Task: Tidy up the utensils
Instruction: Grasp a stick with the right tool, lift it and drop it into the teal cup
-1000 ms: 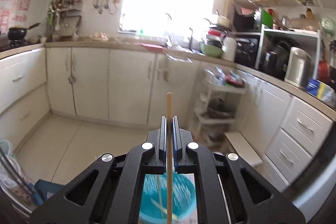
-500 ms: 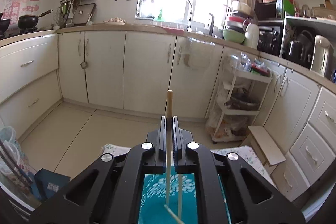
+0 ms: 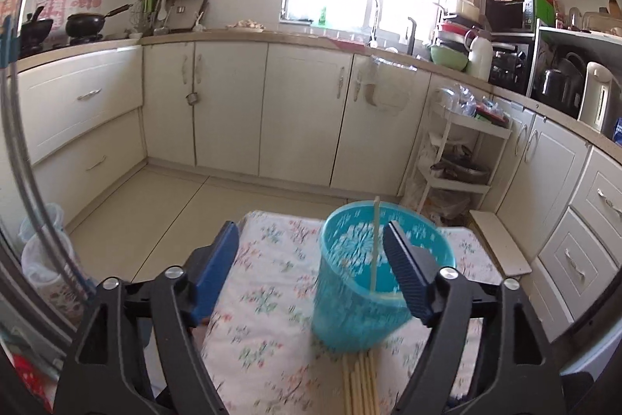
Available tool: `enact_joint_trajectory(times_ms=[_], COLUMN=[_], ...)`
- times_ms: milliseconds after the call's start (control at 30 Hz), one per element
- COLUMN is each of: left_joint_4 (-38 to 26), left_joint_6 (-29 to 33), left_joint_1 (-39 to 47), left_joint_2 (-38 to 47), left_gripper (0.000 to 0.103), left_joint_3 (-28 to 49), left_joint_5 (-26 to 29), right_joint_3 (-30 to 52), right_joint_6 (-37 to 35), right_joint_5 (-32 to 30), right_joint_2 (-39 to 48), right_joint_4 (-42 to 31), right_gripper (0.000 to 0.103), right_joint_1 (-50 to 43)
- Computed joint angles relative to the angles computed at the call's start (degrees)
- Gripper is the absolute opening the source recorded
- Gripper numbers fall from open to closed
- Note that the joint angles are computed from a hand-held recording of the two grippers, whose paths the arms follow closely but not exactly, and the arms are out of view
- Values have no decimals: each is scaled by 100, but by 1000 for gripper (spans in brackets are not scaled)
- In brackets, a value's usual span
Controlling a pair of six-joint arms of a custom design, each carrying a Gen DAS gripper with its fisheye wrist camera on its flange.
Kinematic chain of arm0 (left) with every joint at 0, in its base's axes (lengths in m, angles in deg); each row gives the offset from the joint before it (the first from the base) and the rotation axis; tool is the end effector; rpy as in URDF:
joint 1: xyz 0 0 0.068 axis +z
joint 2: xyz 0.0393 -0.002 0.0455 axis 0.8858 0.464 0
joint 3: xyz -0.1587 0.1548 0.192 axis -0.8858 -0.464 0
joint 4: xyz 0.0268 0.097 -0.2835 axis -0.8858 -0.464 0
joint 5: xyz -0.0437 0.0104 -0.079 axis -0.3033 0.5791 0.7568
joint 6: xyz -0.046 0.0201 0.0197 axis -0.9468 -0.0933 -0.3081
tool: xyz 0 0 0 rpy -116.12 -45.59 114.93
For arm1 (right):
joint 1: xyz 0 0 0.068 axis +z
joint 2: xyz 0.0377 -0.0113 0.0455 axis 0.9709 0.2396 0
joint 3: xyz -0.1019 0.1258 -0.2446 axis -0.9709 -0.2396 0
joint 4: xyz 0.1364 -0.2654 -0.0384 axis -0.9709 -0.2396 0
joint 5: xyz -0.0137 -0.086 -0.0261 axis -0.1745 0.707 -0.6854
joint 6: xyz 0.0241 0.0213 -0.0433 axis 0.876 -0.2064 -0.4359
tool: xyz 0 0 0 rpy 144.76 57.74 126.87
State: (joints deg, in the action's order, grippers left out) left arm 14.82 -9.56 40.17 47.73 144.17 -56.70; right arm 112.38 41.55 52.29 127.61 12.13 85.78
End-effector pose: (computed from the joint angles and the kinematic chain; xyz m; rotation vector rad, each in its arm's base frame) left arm 0.3756 -0.1567 0.3062 0.3570 2.0482 -0.3908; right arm 0.2527 0.0435 0.1818 0.2392 2.4460 0.2581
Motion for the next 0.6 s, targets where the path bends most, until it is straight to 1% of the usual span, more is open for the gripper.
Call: enact_joint_trajectory(times_ms=[100,167,267,400,500,533,600], left_joint_4=[-340,-523,-653,-740,-826,-869,-958], left_joint_6=[86,139,250,476,585,587,581], left_joint_1=[50,36,35,-75,-106,-105,-74], left_joint_2=[-264,-419,-697,-925,-1028,-1033,-1043], left_gripper=[78,79,83,87,89,89,89], left_joint_3=[-307,-479,-772,-956,-1032,-1021,-1006], left_joint_5=[-48,-126,-207,-389,-428,-420,-378], right_joint_3=[86,97,149,239,189,158,49], right_joint_6=[-29,2,-8,-145,-97,-55,56], right_joint_5=[323,392,648,1103,1018,963,677], right_joint_2=[82,91,130,216,145,100,-50], right_joint_4=[-90,-115,-206,-345,-327,-325,-291], right_gripper=[16,16,16,16,13,8,6], right_joint_1=[178,208,349,614,529,480,293])
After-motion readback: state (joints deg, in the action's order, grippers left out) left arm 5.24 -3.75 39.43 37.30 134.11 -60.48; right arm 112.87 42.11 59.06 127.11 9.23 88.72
